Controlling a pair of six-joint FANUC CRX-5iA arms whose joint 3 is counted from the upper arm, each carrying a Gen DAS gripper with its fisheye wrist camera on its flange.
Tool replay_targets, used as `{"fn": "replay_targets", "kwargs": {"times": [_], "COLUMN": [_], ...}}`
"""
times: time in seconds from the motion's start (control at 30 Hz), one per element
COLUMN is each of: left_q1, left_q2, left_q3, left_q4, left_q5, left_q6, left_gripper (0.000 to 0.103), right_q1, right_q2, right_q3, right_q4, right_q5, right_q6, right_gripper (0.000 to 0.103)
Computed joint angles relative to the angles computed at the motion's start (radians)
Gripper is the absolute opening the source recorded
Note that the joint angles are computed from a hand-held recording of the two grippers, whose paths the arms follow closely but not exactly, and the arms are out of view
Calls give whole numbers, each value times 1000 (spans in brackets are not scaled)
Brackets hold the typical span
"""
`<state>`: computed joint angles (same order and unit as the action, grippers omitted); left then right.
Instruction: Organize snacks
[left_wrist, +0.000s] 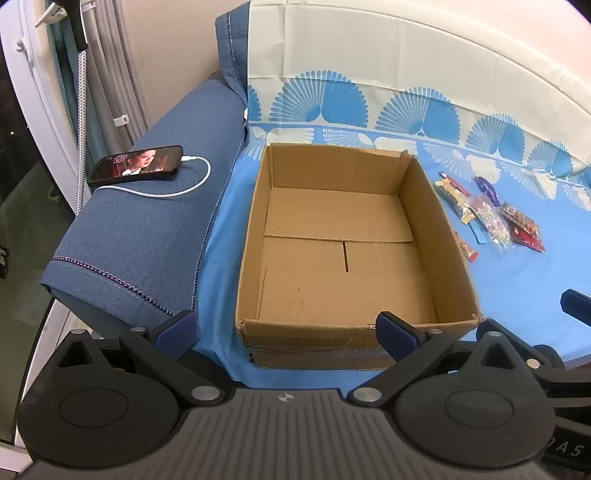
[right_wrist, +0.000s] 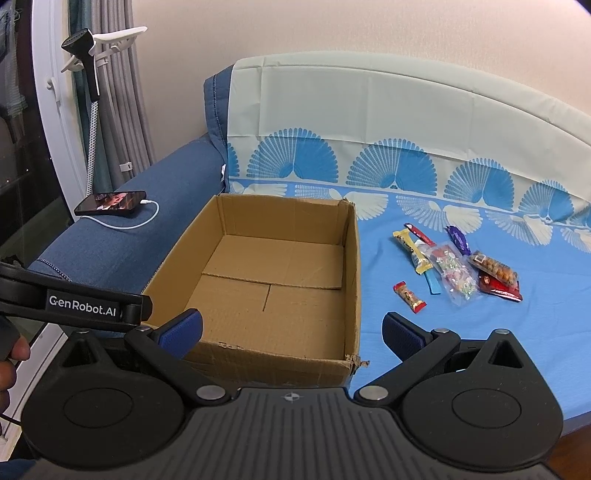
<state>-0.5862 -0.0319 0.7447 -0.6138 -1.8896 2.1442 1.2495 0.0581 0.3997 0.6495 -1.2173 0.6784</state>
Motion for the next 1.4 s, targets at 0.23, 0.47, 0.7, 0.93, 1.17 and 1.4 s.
{"fn": "replay_targets", "kwargs": {"times": [0.23, 0.47, 0.7, 0.93, 1.17, 1.4], "left_q1": [2, 3, 1, 0, -2, -4], "left_q2": [2, 1, 5, 8, 10, 8], "left_q3": [1, 0, 4, 9, 9, 3], "left_q4": [1, 3, 0, -1, -2, -3], "left_q5": [0, 0, -3, -7, -9, -5], "left_q6": [-2, -5, -7, -9, -8, -4], "left_gripper": [103, 103, 103, 103, 103, 103], "right_q1": [-5, -7, -12, -13, -15, -17], "right_q2": [27, 24, 18, 18, 16, 11], "right_q3": [62, 54, 40, 37, 32, 21], "right_q4": [-36, -32, -25, -21, -19, -16], "right_q5": [-55, -41, -23, -22, -15, -2], "right_q6": [35, 29, 19, 19, 18, 11], "right_gripper": [103, 103, 103, 103, 103, 103]}}
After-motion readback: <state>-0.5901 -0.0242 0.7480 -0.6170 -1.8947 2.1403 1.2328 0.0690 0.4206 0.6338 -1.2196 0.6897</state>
